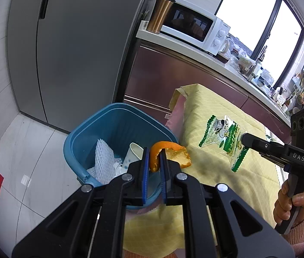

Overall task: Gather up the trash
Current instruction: 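Carry the green wrapper and orange peel in both grippers toward the blue bin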

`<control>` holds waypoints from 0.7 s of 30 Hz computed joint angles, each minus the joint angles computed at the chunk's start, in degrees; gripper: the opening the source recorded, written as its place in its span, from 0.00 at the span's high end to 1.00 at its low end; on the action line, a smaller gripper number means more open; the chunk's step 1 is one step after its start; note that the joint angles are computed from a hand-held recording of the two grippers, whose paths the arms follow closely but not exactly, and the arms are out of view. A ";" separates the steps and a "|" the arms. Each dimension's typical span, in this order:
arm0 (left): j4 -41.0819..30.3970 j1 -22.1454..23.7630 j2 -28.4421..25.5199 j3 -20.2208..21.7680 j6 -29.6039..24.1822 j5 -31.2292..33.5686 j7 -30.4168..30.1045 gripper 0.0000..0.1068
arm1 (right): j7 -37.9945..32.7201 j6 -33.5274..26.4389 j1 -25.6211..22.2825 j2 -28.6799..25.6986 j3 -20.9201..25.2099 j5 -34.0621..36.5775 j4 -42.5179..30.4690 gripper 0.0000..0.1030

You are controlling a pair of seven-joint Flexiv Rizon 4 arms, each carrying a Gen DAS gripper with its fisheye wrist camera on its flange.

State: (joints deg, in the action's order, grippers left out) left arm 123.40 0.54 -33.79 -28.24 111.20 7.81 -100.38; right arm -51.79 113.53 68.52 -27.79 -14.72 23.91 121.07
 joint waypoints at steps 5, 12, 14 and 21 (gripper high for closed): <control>-0.12 -0.44 -0.14 0.52 0.00 -0.23 -0.04 0.91 | 0.25 -0.74 -1.01 -0.46 0.57 -1.36 -0.92 0.96; -0.46 -1.16 -0.45 1.43 -0.18 -0.82 -0.02 0.91 | 1.02 -1.53 -2.50 -1.34 1.32 -3.73 -2.25 0.96; -0.67 -1.39 -0.67 1.75 -0.30 -1.06 0.07 0.91 | 1.32 -1.88 -2.95 -1.58 1.52 -4.53 -2.69 0.96; -1.19 -2.13 -1.27 2.58 -0.48 -1.90 0.26 0.91 | 2.79 -3.42 -3.38 -2.60 1.14 -7.15 -4.25 0.96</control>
